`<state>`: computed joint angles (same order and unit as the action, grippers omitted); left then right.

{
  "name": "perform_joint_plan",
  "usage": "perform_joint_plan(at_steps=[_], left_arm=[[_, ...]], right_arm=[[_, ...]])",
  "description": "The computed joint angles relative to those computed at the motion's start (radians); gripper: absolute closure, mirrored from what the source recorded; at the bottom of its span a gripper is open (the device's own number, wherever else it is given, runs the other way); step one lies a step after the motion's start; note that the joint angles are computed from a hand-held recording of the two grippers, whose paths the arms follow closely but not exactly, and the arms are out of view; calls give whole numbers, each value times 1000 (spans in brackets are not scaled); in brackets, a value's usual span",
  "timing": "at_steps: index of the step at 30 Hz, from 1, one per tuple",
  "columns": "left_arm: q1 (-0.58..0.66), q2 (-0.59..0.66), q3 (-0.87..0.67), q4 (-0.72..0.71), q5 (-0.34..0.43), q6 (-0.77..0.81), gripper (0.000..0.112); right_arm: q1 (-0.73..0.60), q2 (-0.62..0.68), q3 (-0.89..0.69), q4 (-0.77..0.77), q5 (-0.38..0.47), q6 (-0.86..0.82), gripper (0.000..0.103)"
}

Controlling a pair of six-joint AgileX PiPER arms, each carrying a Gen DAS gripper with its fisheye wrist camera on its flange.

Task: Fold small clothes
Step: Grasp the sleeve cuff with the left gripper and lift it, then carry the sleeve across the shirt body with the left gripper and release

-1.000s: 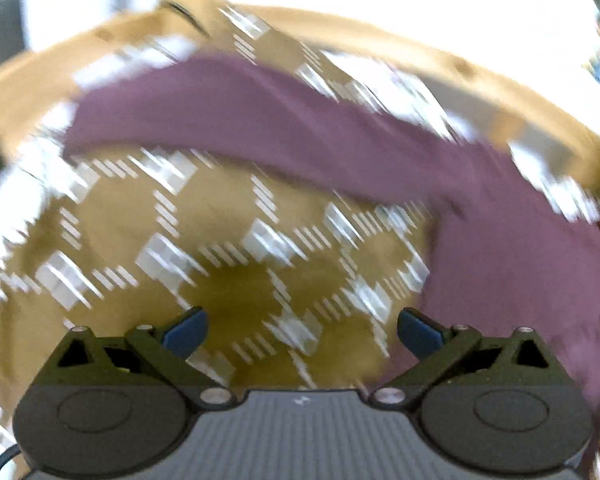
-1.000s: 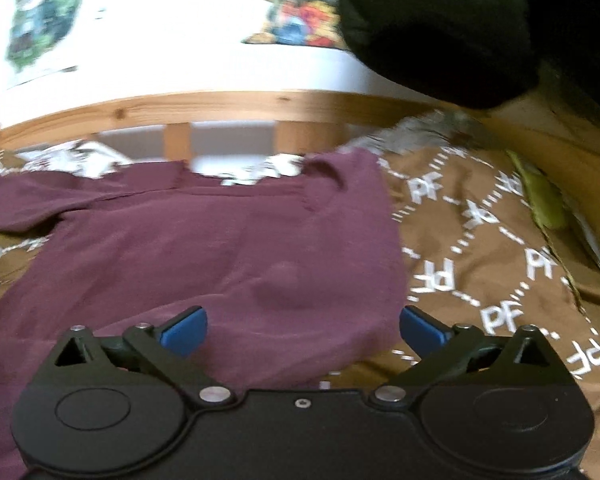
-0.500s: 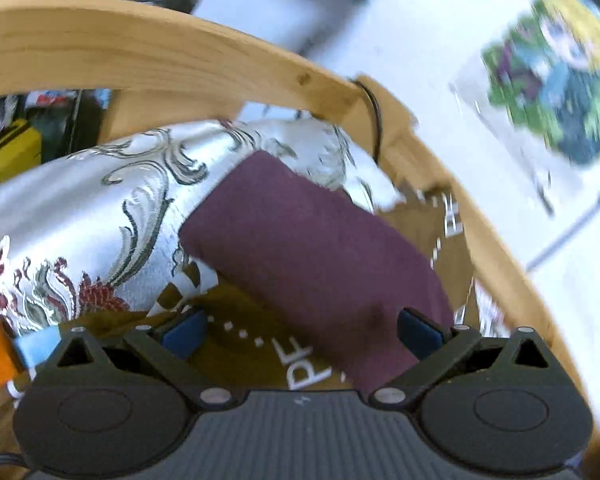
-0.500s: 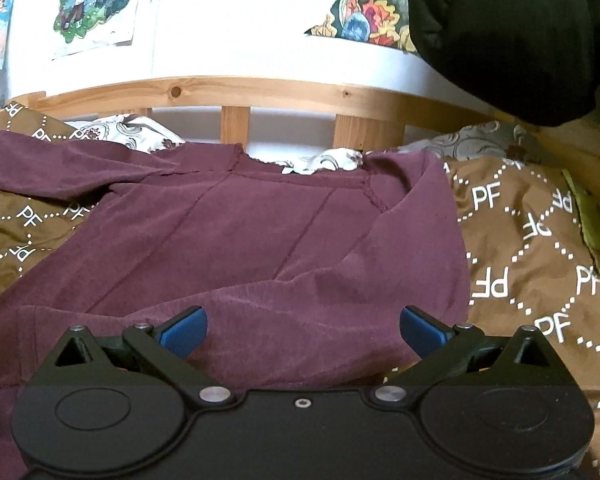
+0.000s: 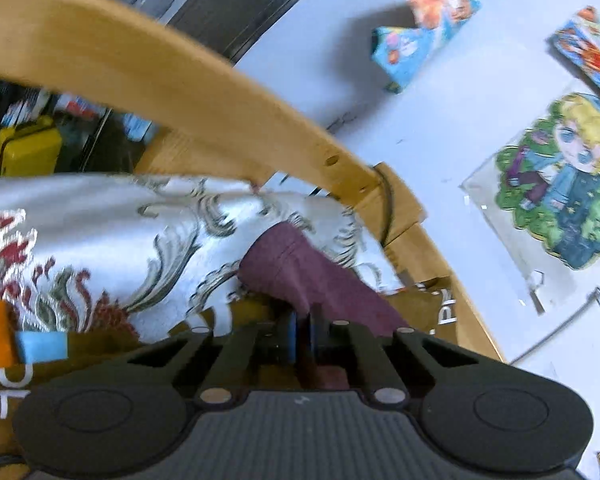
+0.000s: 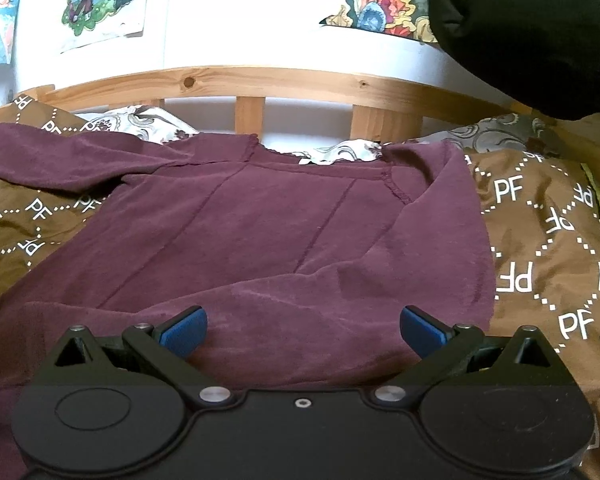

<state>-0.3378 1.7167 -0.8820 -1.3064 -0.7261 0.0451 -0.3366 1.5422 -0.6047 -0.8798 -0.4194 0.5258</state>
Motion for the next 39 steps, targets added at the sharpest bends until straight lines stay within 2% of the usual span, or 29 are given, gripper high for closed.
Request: perform_joint_plan(at_steps=[3, 10, 14, 16, 21, 29, 32, 35, 39], left_arm=[[-66, -5, -2, 9, -95, 45, 108], [-226, -19, 30, 278, -272, 116, 109], [-348, -27, 44, 436, -290, 163, 109], [-400, -30, 53, 527, -265, 175, 109], [-486, 6, 27, 731, -114, 145, 108], [-552, 92, -31, 853, 50, 132, 108], [-561, 114, -41, 869, 94, 142, 108], [-558, 132, -38, 903, 125, 87, 108], [-571, 144, -31, 899, 123, 98, 108]], right_arm=[[7, 2, 1, -1, -1, -6, 1], [14, -17, 10, 41, 2, -34, 1], [9, -53, 18, 51, -2, -10, 1], [-1, -72, 24, 64, -13, -16, 1], [-46, -97, 20, 89, -13, 3, 1], [-152, -93, -18, 2, -3, 189, 1], [-185, -84, -36, -86, -12, 308, 1], [-208, -79, -47, -157, -20, 400, 1], [-215, -76, -51, -195, -23, 457, 1]])
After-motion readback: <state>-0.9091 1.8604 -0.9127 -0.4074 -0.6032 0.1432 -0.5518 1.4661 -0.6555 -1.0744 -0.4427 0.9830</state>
